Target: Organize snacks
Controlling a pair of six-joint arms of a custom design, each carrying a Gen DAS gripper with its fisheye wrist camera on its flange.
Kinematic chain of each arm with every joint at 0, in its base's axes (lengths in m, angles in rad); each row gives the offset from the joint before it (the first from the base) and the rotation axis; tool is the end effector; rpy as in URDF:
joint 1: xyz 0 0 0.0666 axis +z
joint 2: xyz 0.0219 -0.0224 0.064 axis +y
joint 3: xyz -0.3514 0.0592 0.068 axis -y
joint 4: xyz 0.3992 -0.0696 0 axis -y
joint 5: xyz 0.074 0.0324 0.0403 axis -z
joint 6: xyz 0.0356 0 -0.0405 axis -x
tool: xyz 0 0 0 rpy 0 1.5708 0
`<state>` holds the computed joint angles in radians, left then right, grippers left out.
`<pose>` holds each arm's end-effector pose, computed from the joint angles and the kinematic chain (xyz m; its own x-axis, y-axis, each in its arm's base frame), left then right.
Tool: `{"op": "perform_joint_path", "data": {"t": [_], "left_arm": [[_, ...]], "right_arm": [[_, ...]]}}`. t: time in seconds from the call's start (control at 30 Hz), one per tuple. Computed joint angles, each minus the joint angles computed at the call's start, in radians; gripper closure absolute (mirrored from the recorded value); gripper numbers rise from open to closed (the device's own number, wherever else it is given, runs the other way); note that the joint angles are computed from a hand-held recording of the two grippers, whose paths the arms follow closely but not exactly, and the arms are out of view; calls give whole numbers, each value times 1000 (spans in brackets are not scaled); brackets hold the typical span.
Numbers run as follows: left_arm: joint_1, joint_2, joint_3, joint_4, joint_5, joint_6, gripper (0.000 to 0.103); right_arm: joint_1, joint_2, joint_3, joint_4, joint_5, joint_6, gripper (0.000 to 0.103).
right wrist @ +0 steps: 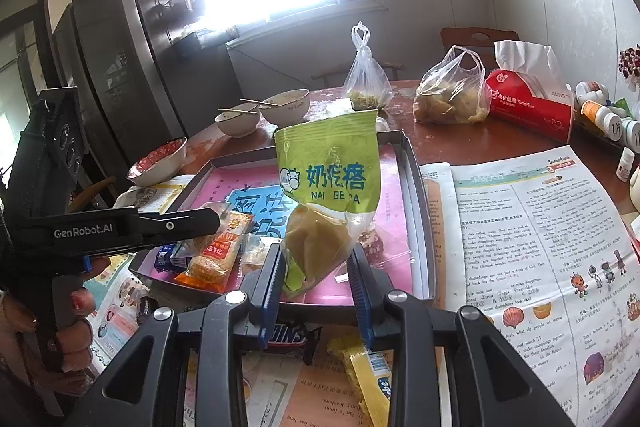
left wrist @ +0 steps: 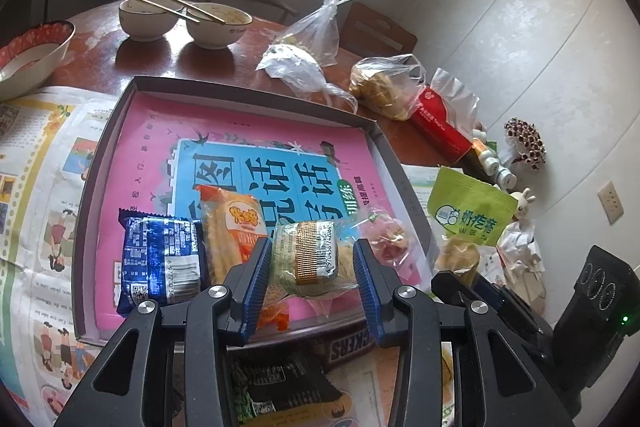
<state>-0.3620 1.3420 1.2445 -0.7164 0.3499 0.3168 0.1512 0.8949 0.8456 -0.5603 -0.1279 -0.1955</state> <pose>0.4438 -0.1816 0.3712 -0.8182 -0.0031 -0.5749 0.3135 0.8358 -0.4507 0.3388 0.0558 0.3649 -0.6043 0.1028 -0.7901 -0.1380 0.9631 0.2309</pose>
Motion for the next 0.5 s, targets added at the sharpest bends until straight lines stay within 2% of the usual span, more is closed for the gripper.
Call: {"op": "perform_joint_path", "data": {"t": [0.5], "left_arm": [[-23,37,26,-1,-65,-25,60]], "right_arm": [[-2,44,20,10,-18,3,71]]}}
